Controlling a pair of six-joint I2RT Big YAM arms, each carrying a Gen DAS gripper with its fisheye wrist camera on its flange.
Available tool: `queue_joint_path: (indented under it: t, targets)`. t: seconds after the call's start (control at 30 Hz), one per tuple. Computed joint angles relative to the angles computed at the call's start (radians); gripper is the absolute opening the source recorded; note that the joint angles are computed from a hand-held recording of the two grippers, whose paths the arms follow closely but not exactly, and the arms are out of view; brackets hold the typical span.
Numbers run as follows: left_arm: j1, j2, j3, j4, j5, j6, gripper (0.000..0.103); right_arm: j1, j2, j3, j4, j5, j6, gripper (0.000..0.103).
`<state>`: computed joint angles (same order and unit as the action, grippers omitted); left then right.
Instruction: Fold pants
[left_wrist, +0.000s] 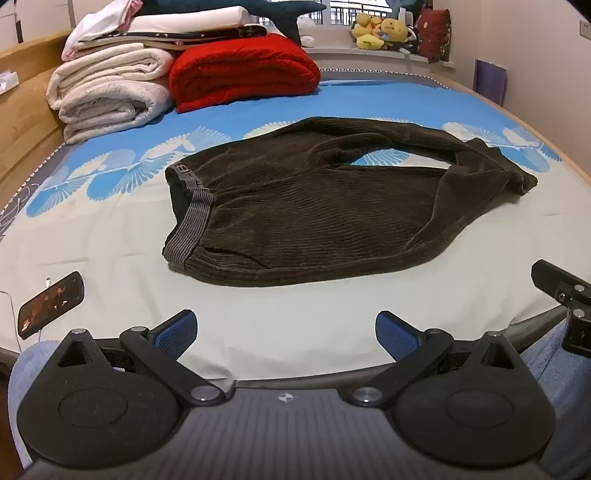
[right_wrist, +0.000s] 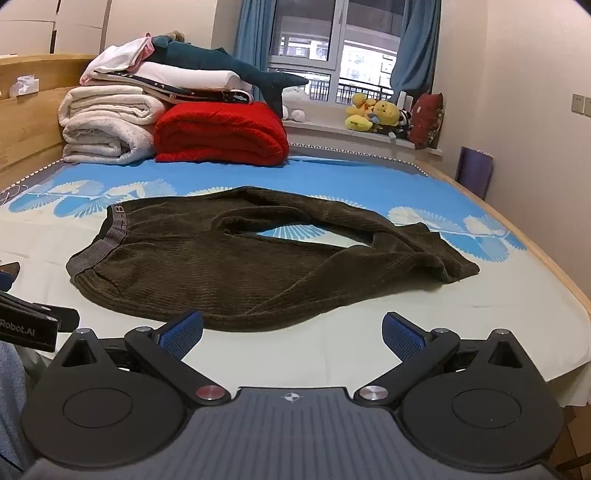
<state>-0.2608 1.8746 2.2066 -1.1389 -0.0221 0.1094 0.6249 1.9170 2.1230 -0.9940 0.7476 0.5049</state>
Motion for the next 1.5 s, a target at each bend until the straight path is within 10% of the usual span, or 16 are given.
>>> queue_joint_path:
  t: [1.5]
  targets:
    - [0.000,0.000,-0.002,-0.003,-0.007,-0.015,0.103,-0.005,0.002,-0.014,-0.005,-0.041,0.040,0.102]
